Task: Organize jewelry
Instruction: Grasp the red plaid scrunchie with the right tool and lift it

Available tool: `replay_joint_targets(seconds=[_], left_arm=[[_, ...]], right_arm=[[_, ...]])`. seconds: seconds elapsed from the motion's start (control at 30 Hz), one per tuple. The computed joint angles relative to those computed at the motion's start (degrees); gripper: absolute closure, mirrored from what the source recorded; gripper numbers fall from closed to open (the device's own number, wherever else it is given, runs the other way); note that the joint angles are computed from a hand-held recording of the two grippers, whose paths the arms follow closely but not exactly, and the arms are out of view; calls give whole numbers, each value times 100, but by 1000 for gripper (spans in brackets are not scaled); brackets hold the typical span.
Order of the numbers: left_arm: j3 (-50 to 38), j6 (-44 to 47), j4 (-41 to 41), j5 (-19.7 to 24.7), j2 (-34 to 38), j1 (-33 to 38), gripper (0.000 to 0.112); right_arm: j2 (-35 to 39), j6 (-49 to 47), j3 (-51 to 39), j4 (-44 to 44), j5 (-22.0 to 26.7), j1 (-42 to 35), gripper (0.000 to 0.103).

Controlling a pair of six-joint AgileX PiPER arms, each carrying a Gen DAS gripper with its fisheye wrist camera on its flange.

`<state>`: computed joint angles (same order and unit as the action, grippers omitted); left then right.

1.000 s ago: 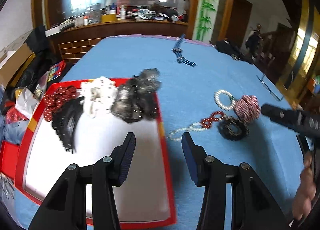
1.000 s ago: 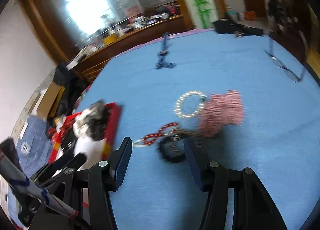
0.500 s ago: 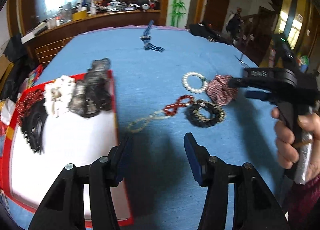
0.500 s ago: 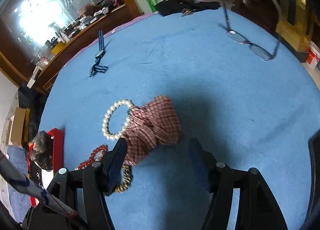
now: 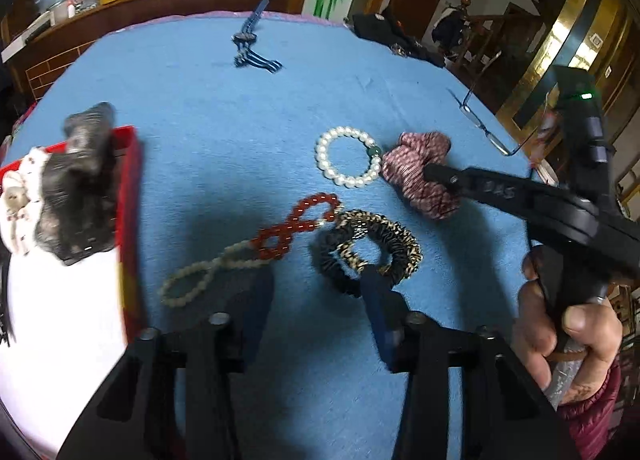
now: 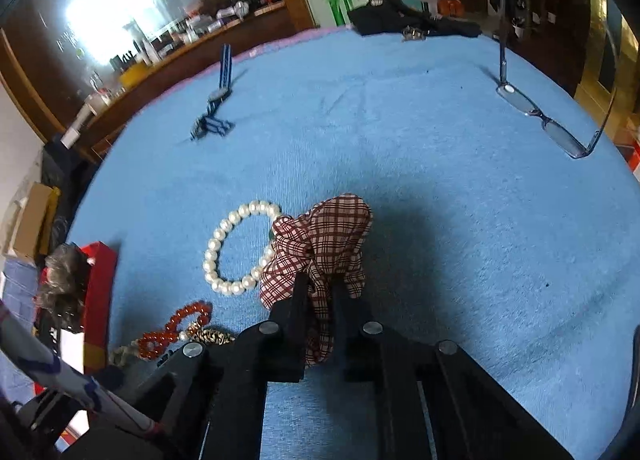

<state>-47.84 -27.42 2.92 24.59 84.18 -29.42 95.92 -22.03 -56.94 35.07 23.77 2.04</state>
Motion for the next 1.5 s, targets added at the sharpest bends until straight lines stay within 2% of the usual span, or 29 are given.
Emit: replay_joint_targets(seconds=[0.03, 0.17, 0.3, 0.37, 0.47, 0.6, 0.67, 0.8, 1.2, 1.33, 1.5], left_arm=[[-51, -38, 23, -15, 61, -20, 74], [-305, -400, 361, 2, 391, -204, 90], [-416, -397, 322, -83, 686, -189, 104], [-285, -796, 707, -272, 642, -266, 106], [-134, -1588, 1470, -349, 528, -442, 107], [157, -2228, 2058, -402, 118, -592, 107], [249, -2656, 2494, -291, -96, -702, 107], [335, -2574, 2401, -218, -398, -665, 107], [464, -3364, 3199, 289, -1060, -1049, 107], [556, -3656, 3459, 526, -1298, -1261, 107], [656, -4415, 4170, 932, -1422, -1699, 107]], right_arm=[[-39, -242, 47, 233, 2, -82, 93], [-148, -986, 118, 1002, 198, -384, 93], [-278, -1312, 204, 1346, 199, -427, 92], [-339, -1464, 246, 1514, 231, -451, 92], [-397, -1605, 282, 1663, 244, -447, 92], [-546, -1976, 390, 2012, 250, -455, 92], [-637, -2142, 449, 2137, 212, -413, 92], [-734, -2343, 523, 2243, 158, -317, 92], [-1100, -3364, 826, 2991, 15, -172, 92], [-1227, -3219, 983, 2897, 292, -319, 92], [-1882, -3145, 1556, 2784, 454, -453, 92]])
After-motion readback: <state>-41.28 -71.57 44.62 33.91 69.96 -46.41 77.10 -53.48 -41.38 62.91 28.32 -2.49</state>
